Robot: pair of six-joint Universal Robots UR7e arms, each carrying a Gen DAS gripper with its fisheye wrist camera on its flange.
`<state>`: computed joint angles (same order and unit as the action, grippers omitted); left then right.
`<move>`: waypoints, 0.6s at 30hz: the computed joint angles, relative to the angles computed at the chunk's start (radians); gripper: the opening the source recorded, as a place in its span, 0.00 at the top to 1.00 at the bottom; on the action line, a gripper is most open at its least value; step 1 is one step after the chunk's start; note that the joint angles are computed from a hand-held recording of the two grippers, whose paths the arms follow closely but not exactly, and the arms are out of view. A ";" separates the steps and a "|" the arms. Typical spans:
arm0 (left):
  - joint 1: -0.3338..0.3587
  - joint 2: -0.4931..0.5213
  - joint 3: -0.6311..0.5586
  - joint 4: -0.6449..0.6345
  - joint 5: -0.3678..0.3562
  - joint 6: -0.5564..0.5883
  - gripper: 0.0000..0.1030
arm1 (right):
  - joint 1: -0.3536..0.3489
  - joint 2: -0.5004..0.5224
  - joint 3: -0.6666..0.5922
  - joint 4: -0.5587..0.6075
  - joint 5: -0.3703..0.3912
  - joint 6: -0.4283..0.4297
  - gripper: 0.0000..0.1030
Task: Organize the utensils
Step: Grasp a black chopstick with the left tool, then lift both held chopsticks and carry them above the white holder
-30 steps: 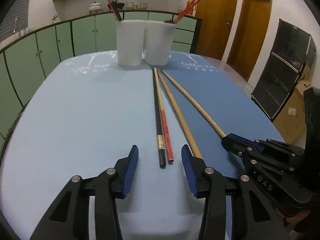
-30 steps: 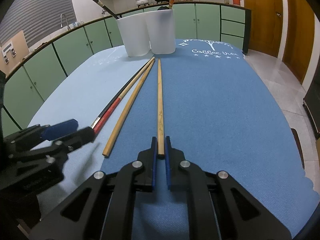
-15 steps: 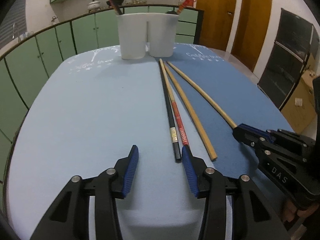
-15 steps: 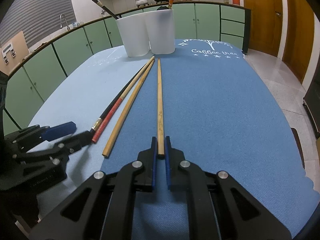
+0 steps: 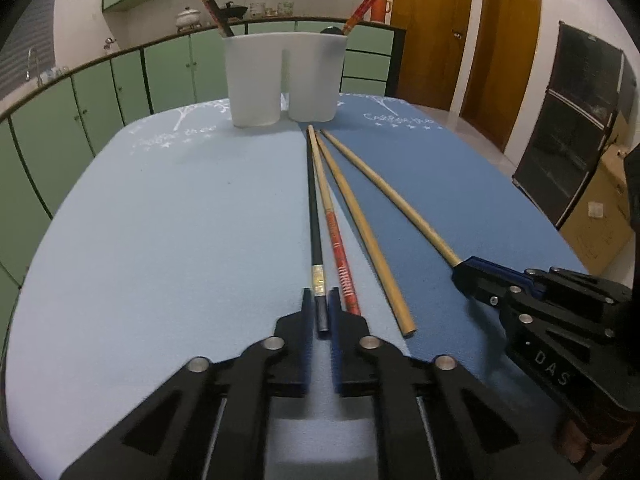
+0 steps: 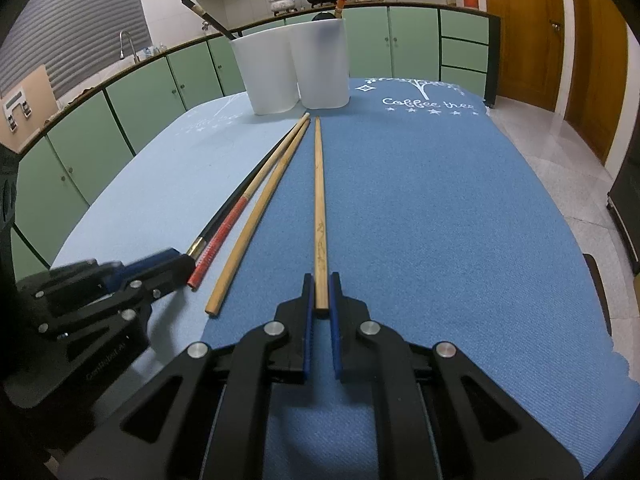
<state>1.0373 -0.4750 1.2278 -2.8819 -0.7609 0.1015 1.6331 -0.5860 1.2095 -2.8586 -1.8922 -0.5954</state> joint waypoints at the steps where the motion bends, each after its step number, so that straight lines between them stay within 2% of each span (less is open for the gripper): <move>1: -0.001 0.001 0.001 -0.004 0.002 0.003 0.93 | 0.000 -0.002 -0.001 0.006 0.002 0.005 0.94; 7: -0.005 -0.024 0.022 -0.040 0.000 -0.010 0.94 | 0.001 -0.016 -0.015 0.056 0.010 0.039 0.94; 18: -0.061 -0.075 0.025 -0.194 0.033 0.148 0.94 | 0.026 -0.058 -0.039 0.044 0.062 0.025 0.94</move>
<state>0.9764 -0.5498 1.2530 -3.0757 -0.7275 0.2493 1.6594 -0.6439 1.1700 -2.8143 -1.8301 -0.5707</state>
